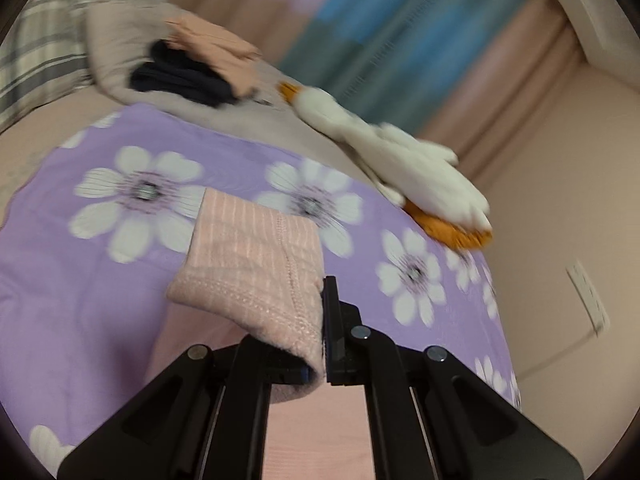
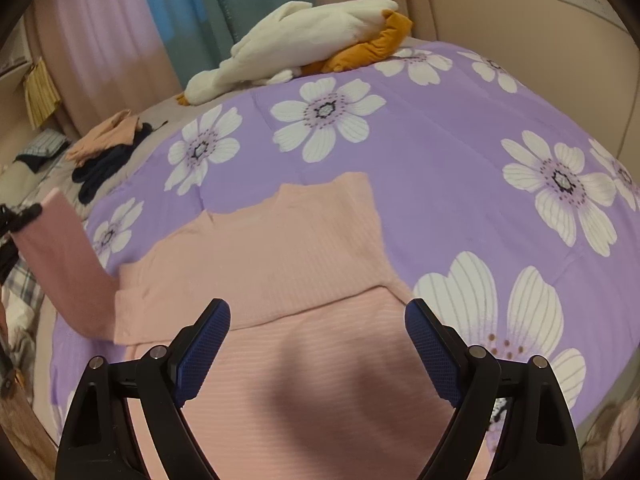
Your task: Fold small clothes
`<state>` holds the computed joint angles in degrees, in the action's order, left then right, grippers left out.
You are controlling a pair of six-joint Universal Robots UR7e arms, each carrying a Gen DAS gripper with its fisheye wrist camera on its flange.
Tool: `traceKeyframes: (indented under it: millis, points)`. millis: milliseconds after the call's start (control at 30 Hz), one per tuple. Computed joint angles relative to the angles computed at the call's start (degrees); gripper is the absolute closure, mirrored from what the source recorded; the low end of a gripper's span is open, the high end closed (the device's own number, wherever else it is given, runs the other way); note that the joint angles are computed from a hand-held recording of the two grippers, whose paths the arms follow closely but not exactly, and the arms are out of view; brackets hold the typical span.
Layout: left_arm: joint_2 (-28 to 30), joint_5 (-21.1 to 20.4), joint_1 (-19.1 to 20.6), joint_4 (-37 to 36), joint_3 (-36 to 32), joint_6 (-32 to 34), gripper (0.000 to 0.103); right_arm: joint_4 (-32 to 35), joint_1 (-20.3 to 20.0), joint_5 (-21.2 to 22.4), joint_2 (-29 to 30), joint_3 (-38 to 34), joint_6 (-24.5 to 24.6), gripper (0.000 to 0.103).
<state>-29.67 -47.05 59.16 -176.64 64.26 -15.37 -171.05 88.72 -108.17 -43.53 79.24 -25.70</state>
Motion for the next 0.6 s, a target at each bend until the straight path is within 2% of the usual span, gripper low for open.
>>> traceKeyframes:
  millis: [100,267,600]
  points:
    - [3.75,-0.39,-0.64,4.56,-4.99,2.3,0.1,0.07,-0.47,0.08,-0.32,-0.03,0.74,0.014]
    - [7.9,-3.23,-0.67,11.17,-9.11,3.99,0.1,0.52,-1.27,0.07,-0.65,-0.16,1.83,0.014]
    - [15.63,-9.06,0.82,23.89,-17.3,2.86,0.1,1.36,-2.22,-0.32,-0.76,-0.55,2.78,0.014]
